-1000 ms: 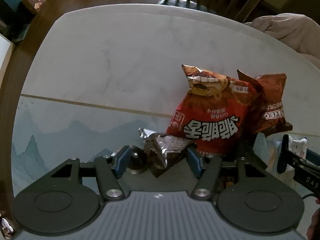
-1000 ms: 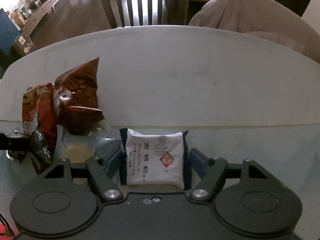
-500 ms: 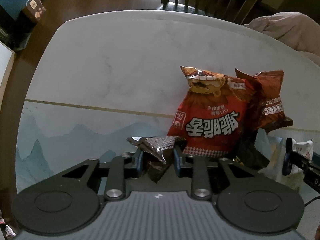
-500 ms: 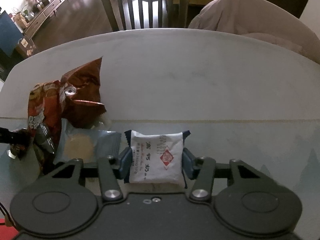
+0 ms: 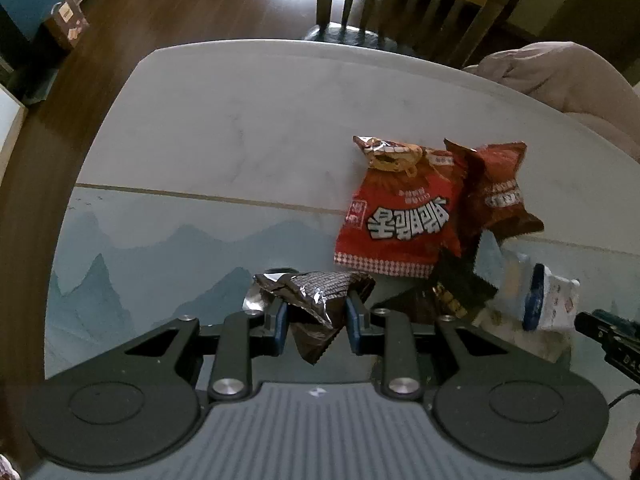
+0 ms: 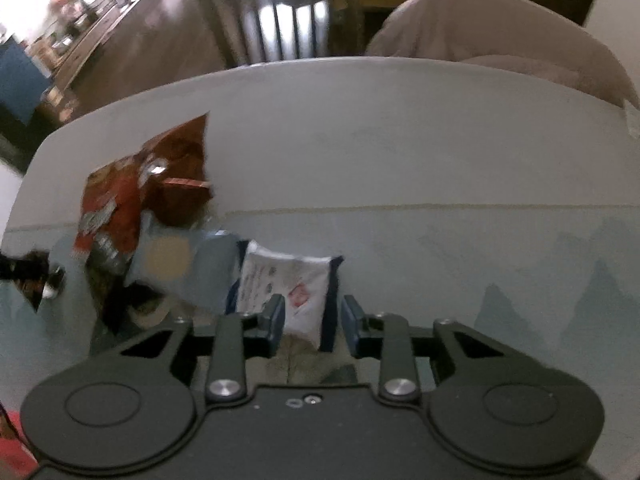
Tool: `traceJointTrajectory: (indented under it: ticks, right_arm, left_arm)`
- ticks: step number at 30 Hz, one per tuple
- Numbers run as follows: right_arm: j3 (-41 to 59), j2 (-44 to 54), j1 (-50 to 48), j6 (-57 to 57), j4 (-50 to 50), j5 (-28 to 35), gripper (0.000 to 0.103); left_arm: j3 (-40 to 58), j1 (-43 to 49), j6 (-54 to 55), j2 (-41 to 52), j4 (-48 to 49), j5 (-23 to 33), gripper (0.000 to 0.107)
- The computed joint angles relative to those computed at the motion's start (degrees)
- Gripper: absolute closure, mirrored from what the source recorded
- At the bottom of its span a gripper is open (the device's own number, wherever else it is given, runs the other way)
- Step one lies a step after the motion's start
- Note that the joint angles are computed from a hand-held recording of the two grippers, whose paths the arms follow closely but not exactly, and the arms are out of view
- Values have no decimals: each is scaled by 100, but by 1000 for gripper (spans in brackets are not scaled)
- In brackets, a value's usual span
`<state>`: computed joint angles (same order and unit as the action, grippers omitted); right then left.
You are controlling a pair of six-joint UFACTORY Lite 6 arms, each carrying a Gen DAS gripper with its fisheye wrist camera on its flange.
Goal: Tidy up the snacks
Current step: 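Grasp the silver-wrapped candy with the left tool while the right tool grasps the white packet, then carry both snacks over the box and open both tools to drop them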
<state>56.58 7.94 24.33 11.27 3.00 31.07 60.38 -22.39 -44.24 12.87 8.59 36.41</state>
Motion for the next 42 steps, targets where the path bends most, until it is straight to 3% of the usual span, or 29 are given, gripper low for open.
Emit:
traceJointTrajectory:
  ticks: [2, 3, 6, 7, 11, 14, 20, 26, 29, 31, 36, 42]
  right_arm:
    - [37, -29, -26, -481, 144, 49, 65]
    - [98, 3, -37, -849, 241, 70, 57]
    - [69, -56, -25, -1560, 331, -68, 14]
    - [33, -87, -33, -1853, 439, -173, 12]
    - [316, 270, 18, -3543, 731, -165, 12]
    - [489, 613, 217, -4508, 419, -142, 13]
    - [1303, 1512, 215, -5747, 512, 197, 19]
    - [2128, 2266, 97, -6273, 746, 885, 29]
    - [1965, 2204, 101, -6583, 903, 811, 31]
    - [1967, 2191, 68, -6617, 1002, 860, 39]
    - [1615, 1867, 9, -6417, 1109, 692, 55]
    - [536, 981, -93, -5368, 1257, 30, 56]
  left_arm:
    - [-136, -43, 9, -195, 5, 12, 79]
    - [-199, -73, 17, -288, 9, 19, 79]
    - [-317, -153, -23, -489, 37, 30, 79]
    - [-351, -161, -31, -544, 36, 28, 79]
    - [-426, -147, -55, -676, -18, -13, 79]
    - [-412, -166, -16, -687, -66, -28, 79]
    - [-311, -270, -13, -608, -95, -15, 79]
    - [-121, -381, -26, -438, -93, -16, 79]
    - [-63, -423, -46, -389, -67, 0, 79]
    - [-41, -433, -56, -375, -66, 7, 79]
    - [-8, -507, -246, -356, 100, 21, 79]
    - [-79, -624, -503, -525, 298, 62, 79]
